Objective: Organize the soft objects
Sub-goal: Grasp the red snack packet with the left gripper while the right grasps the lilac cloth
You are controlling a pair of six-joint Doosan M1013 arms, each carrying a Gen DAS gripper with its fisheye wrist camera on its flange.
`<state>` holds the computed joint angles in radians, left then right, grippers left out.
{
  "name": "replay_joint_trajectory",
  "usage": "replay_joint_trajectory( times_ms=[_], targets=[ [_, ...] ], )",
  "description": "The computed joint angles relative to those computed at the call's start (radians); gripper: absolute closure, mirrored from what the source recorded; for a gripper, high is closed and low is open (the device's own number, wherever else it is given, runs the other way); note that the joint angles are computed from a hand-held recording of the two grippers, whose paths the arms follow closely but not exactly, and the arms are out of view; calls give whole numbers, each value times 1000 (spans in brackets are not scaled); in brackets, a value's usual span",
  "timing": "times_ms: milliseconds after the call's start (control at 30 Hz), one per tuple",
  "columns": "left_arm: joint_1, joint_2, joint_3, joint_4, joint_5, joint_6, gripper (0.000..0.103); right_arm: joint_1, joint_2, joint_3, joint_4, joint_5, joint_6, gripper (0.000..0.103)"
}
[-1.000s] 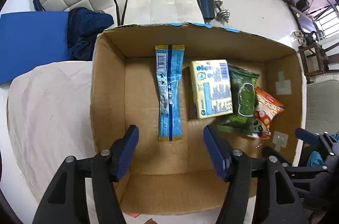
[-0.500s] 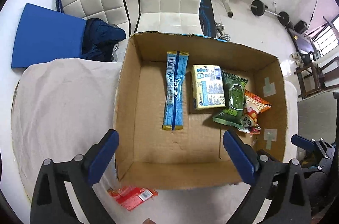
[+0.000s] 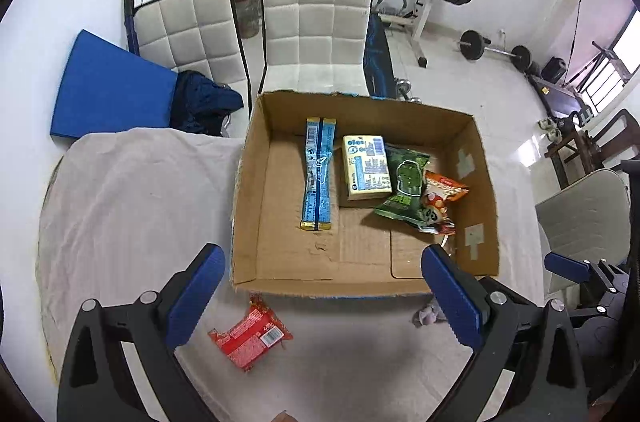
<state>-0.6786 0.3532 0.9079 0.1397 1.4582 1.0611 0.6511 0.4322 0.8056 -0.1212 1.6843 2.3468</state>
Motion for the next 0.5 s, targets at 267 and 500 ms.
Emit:
replay_joint_trajectory(
  times_ms=[267, 500],
  targets=[
    [-30, -41, 18, 60, -20, -47, 2, 30, -34, -11, -44, -17, 22, 0],
    [-22, -64, 78, 88, 9, -102, 2, -2, -116, 138, 10, -93, 172, 0]
  ],
)
